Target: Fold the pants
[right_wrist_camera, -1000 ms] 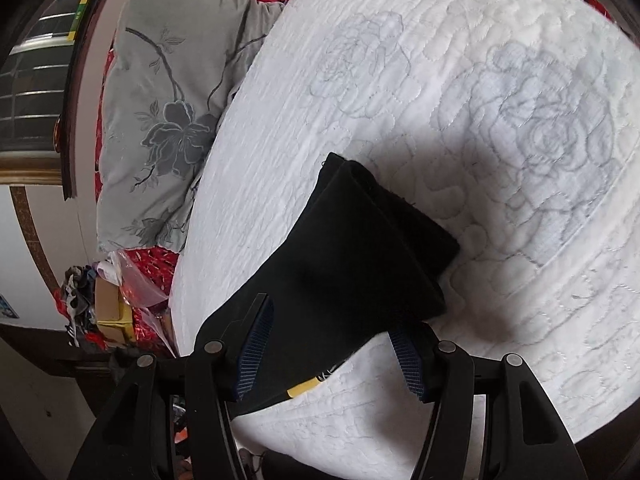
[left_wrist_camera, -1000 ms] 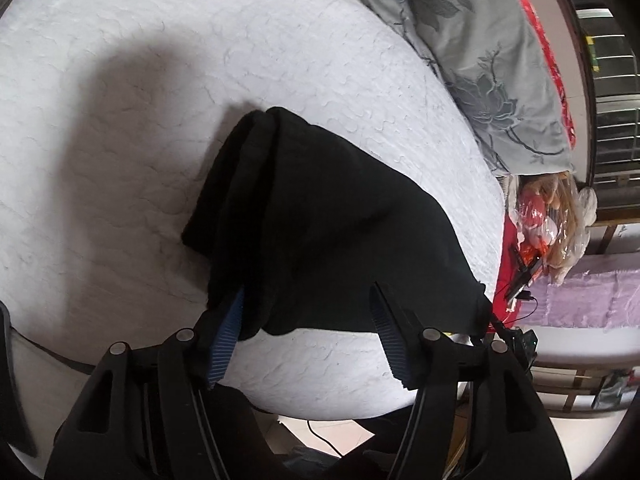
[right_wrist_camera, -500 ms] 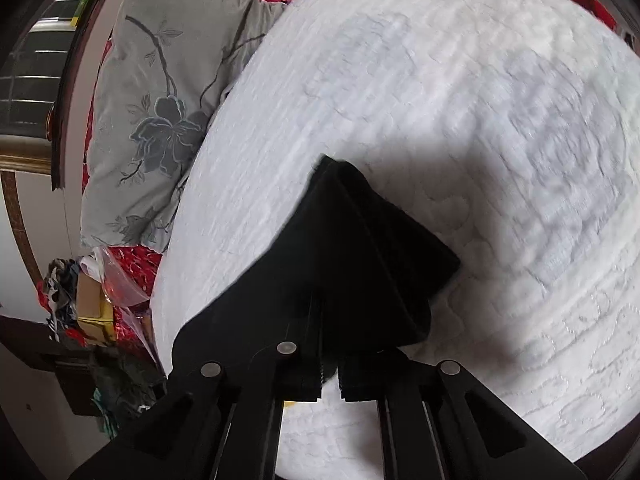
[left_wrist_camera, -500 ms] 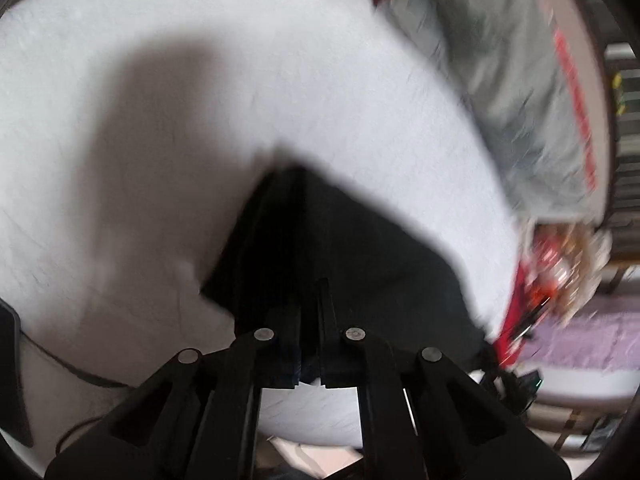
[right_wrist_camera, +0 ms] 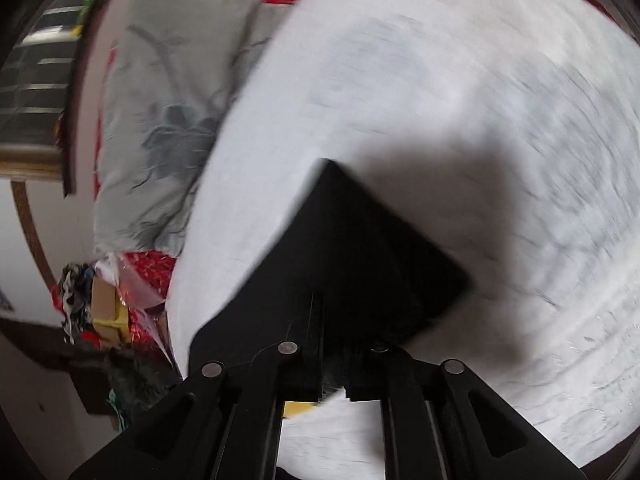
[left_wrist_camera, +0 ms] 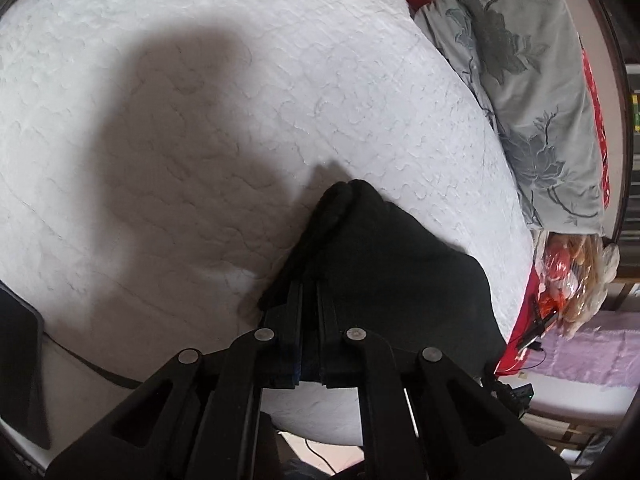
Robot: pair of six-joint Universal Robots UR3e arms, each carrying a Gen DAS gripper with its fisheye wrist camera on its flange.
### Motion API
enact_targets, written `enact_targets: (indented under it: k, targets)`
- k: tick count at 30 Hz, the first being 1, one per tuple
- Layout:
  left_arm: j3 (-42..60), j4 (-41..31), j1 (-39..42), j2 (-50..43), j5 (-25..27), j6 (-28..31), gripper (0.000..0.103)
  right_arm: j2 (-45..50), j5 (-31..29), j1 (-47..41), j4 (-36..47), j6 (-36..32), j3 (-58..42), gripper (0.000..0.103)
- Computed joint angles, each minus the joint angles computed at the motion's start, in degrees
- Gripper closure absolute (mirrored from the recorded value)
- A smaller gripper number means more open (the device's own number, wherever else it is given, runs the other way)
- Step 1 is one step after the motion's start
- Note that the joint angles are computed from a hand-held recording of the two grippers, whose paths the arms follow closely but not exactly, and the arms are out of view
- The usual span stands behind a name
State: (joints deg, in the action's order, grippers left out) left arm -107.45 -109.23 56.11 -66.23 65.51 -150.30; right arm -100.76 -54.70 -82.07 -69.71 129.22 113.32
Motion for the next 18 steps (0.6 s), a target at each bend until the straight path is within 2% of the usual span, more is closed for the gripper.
enact_targets:
  k: [3,6,8,9,10,11,12,13,14,17,18]
  targets:
    - [2.72,-2.92,-0.21,1.30,0.27,2.68,0.094,-0.05,-2.04,-2.09,3.54,-3.04,-1.09,0.092]
    - [6.69,-11.15,5.64,3.46,-0.64,11.91,0.092,-1.02,-3.70,-5.39,8.06,-7.24,-4.36,0.082]
    - [9.40,-14.82,9.44,3.84,-1.88,15.62,0.090,-1.73,-3.66,-7.91,10.86,-10.16,-7.01,0.078]
    - [11.09,-14.81,9.20,2.81,-3.23,15.36,0.086,-2.12,-2.99,-8.94,12.12,-11.72,-8.79,0.074]
    - [12.20,-14.16,8.46,1.62,-3.75,14.53,0.069,-1.95,-2.53,-9.43,12.39,-12.71,-10.24,0.067]
    - [12.84,-12.04,6.27,0.14,-4.31,12.14,0.047,-1.81,-1.94,-9.08,12.01,-13.09,-11.48,0.063]
    - [12.60,-9.05,3.79,-0.94,-4.85,9.55,0.039,-1.60,-1.19,-7.76,10.97,-12.55,-12.74,0.055]
    - [11.86,-4.55,0.14,-2.32,-4.68,6.07,0.034,-1.16,-0.52,-6.56,10.42,-12.08,-13.55,0.051]
    - [11.20,-0.22,-3.84,-4.28,-3.88,2.66,0.034,-0.36,0.30,-5.13,9.97,-11.93,-14.41,0.051]
    - [10.16,6.04,-11.88,-9.80,-2.15,-3.13,0.034,1.02,1.61,-0.04,4.00,-8.56,-14.58,0.051]
    - [10.18,6.74,-12.77,-10.78,-1.34,-3.45,0.034,1.38,1.55,1.26,1.73,-7.58,-14.21,0.051]
